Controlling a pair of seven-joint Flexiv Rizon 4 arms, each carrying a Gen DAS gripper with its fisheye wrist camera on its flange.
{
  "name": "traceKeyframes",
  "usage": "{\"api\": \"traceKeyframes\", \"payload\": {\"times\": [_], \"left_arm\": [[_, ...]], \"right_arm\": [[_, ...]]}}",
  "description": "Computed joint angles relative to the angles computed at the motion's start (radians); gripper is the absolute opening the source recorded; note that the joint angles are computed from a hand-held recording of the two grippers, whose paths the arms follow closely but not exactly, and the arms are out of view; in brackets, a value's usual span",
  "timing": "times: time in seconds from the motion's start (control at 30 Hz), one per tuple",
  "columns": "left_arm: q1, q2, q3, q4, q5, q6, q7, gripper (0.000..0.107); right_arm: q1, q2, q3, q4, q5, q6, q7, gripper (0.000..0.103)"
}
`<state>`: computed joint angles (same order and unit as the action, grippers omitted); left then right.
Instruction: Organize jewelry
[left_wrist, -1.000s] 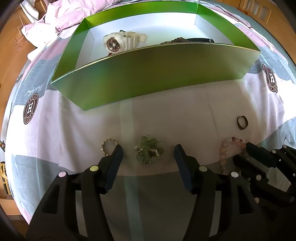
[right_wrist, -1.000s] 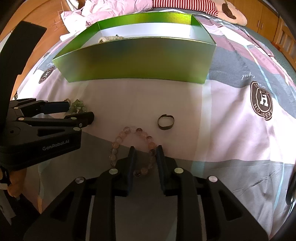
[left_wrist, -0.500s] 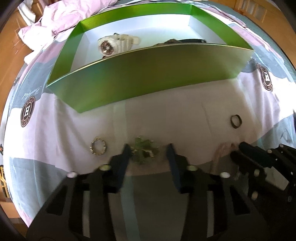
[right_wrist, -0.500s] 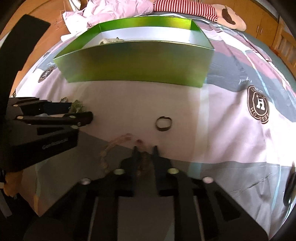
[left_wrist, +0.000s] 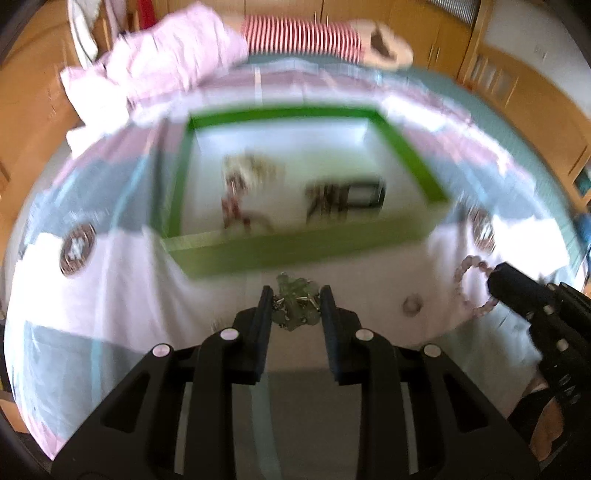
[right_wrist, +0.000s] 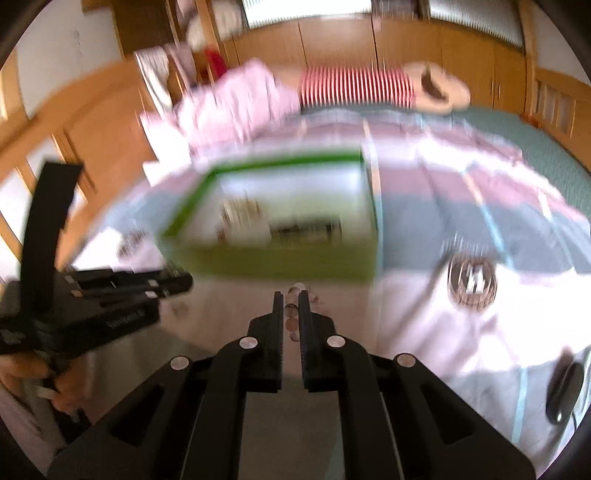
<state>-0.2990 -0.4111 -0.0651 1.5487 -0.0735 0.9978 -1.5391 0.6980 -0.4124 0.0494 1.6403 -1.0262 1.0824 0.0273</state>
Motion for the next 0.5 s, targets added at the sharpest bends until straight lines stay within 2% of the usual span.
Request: {"api": "traceKeyframes", "payload": {"times": [0.07, 0.13, 0.27, 0.4, 0.5], "left_arm": [[-0.015, -0.002, 0.017, -0.020, 0.032, 0.073, -0.032, 0.026], [-0.034, -0.023, 0.040, -0.070, 0.076, 0.133, -0.065, 0.026], [-0.024, -0.114, 0.038, -0.233, 0.071, 0.077, -0.053, 0.026], [-0.027, -0.213, 0.055, -0.370, 0.064, 0.004, -0.070, 0.026], [-0.035, -0.277, 0.074, -0.454, 0.079, -0.083, -0.089, 0.026]], "right_arm": [[0.005, 0.011, -0.037, -0.023, -0.084, 0.026, 0.056, 0.008], [-0.004, -0.002, -0.039, -0.083, -0.095, 0.008, 0.019, 0.008], [-0.027, -0.066, -0.080, -0.192, -0.143, 0.045, -0.021, 0.008], [-0.053, -0.147, -0.096, -0.240, -0.054, 0.043, -0.058, 0.008], [-0.080, -0.235, -0.052, -0.310, 0.135, -0.006, -0.180, 0.008]]}}
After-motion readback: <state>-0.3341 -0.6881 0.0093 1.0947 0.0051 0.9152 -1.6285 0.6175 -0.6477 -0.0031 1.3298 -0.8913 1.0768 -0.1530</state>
